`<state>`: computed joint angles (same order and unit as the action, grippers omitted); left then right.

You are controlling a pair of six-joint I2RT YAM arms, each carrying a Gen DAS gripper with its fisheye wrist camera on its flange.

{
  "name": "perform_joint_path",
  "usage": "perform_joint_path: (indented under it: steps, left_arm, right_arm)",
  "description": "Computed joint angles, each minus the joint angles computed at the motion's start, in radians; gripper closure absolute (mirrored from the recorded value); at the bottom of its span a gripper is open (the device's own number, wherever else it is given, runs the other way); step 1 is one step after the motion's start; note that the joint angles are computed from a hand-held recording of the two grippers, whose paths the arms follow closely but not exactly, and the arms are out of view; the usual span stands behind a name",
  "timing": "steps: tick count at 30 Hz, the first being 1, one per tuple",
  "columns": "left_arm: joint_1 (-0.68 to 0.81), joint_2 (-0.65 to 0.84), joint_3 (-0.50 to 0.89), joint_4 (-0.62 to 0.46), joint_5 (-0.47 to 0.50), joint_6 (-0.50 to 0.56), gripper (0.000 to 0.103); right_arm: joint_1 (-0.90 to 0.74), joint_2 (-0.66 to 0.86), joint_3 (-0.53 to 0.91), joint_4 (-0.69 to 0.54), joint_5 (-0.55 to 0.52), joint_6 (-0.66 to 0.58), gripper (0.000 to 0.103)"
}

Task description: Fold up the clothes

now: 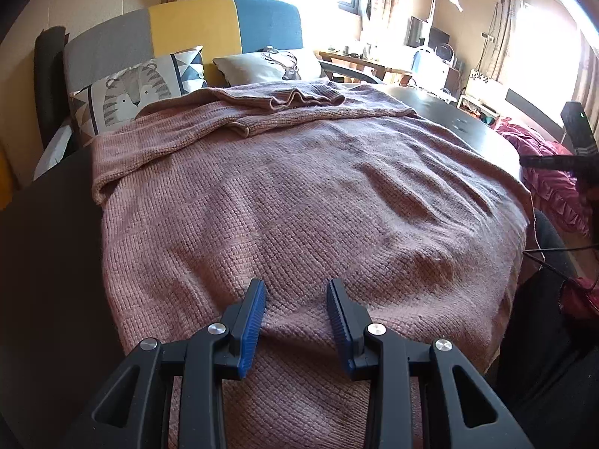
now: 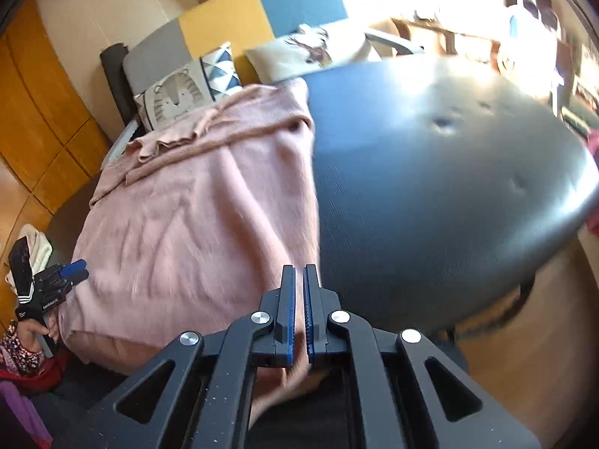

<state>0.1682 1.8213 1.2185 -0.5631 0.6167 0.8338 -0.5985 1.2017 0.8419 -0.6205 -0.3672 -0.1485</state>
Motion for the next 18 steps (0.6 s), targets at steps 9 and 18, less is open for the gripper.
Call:
perform_joint_path:
  steps: [9, 18]
  left_arm:
    - [0.036, 0.011, 0.019, -0.041, 0.008, 0.093, 0.068]
    - [0.045, 0.056, 0.107, -0.161, 0.031, 0.150, 0.068]
  right_arm:
    - [0.174, 0.142, 0.048, -0.064, 0.154, -0.151, 0.101]
    - [0.119, 0.194, 0.103, -0.050, 0.057, -0.048, 0.099]
